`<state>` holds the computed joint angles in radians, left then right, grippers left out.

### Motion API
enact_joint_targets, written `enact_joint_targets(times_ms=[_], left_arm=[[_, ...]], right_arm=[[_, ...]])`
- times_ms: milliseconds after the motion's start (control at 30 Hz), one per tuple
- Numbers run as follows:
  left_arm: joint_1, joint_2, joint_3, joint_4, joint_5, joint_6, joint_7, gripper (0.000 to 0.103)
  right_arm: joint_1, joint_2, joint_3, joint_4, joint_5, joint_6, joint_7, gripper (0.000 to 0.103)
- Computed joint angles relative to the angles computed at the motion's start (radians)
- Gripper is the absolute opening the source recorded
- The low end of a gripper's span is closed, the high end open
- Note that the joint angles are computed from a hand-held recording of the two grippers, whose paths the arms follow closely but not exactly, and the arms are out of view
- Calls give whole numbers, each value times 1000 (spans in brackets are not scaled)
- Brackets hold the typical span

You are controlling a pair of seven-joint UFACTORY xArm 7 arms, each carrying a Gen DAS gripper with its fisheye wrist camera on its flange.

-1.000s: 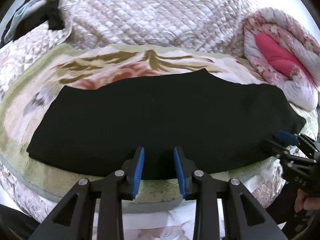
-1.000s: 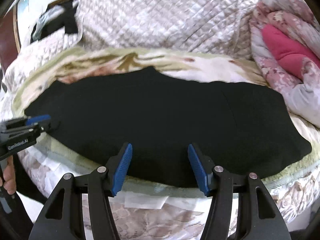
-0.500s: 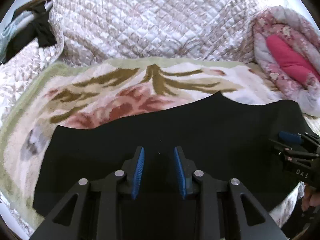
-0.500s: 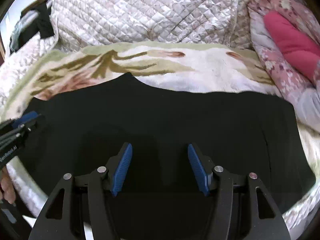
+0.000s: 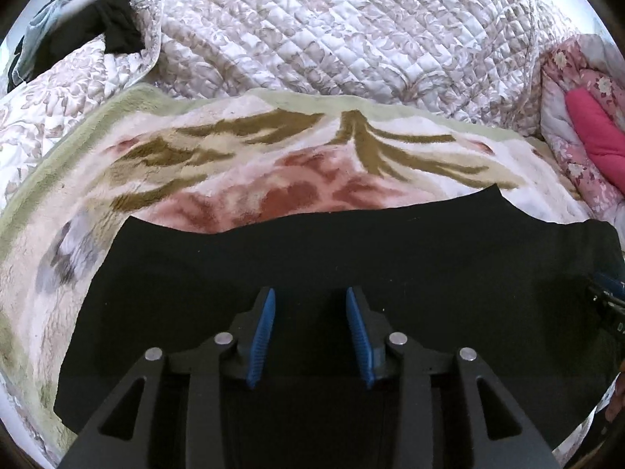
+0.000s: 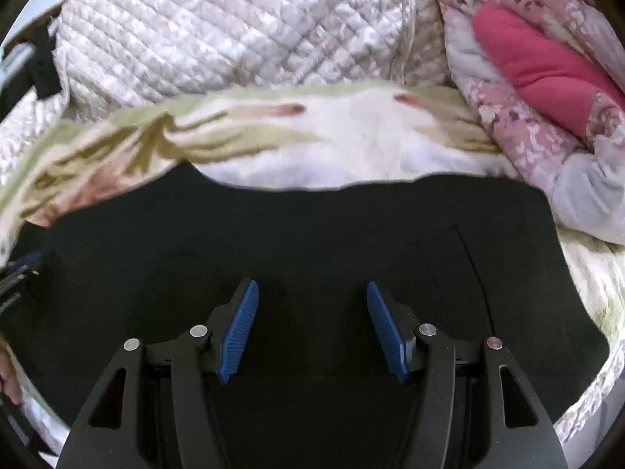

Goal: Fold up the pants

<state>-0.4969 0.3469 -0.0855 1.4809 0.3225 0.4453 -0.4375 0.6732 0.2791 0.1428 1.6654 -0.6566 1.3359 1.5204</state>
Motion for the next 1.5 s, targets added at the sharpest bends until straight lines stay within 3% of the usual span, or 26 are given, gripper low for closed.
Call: enact_joint_targets(times_ms=[100,200,467,567,667,800,1167,1500], left_arm=[[3,-22,-5,-26,-3,-7,3,40],[2,-55,-10,-71,3,-25,2,41],[-5,-159,-37,-227,51,-101,-9,43],[-6,-193,-44,-274,87,-125,-25,43],[20,-225,-67,-313,28,-149,6,43],[32,-224,-68,-324,41,-147,-16,43],[59,-258,-58,-343,72,-113,-120,43],[76,-260,-69,-355,77,-120,-127,43]], right_arm=[[17,-7,4,-4,-58,-53,24,58],[38,29,10,39,-85,-84,-25,58],[78,111,2,108,-9,-207,-161,58],[118,152,-20,171,-7,-152,-217,58],[146,129,-42,150,-47,-172,-186,58],[118,140,-27,141,31,-170,-219,58],[129,111,-36,112,-27,-209,-165,58],[135,129,-40,133,-15,-214,-190,58]])
